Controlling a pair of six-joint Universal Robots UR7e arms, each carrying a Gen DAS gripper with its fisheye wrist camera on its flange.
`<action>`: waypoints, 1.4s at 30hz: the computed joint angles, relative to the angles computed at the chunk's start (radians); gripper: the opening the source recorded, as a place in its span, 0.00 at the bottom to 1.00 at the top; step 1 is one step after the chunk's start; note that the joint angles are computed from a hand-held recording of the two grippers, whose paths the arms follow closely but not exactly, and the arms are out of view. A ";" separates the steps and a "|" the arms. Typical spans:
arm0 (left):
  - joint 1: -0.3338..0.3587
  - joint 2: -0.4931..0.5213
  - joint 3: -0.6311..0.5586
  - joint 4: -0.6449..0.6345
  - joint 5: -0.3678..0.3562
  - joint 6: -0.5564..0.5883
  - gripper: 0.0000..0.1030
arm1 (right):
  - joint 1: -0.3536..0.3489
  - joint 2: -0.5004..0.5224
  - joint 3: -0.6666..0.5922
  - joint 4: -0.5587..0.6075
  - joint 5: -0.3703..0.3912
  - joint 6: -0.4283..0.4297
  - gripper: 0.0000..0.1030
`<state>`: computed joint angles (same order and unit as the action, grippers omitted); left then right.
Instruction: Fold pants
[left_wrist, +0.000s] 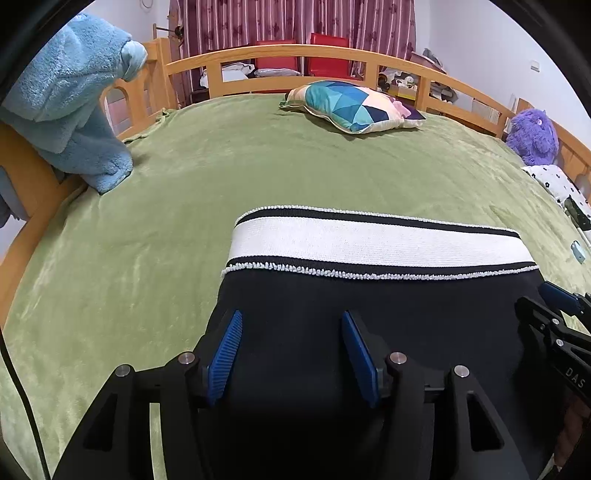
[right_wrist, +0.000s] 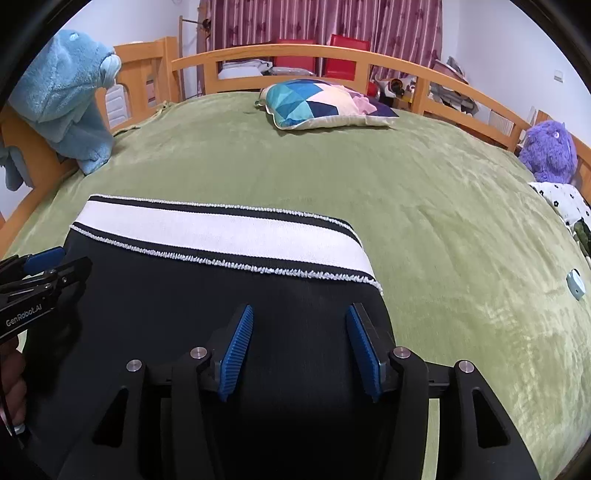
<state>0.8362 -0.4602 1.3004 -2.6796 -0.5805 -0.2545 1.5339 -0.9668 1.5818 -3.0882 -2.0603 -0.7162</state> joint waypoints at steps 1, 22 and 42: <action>-0.001 0.000 -0.001 0.003 0.002 -0.003 0.53 | 0.000 -0.003 0.002 0.005 -0.001 0.003 0.53; -0.072 -0.188 0.291 0.185 -0.009 -0.380 0.55 | -0.013 -0.124 0.113 0.101 -0.034 0.107 0.58; -0.306 -0.354 0.537 0.112 -0.021 -0.524 0.59 | 0.060 -0.498 0.548 -0.117 0.001 0.146 0.66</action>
<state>0.5306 -0.8140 1.8378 -2.5672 -0.6016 -0.7783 1.5939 -1.4645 2.1298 -3.2056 -2.0590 -0.5700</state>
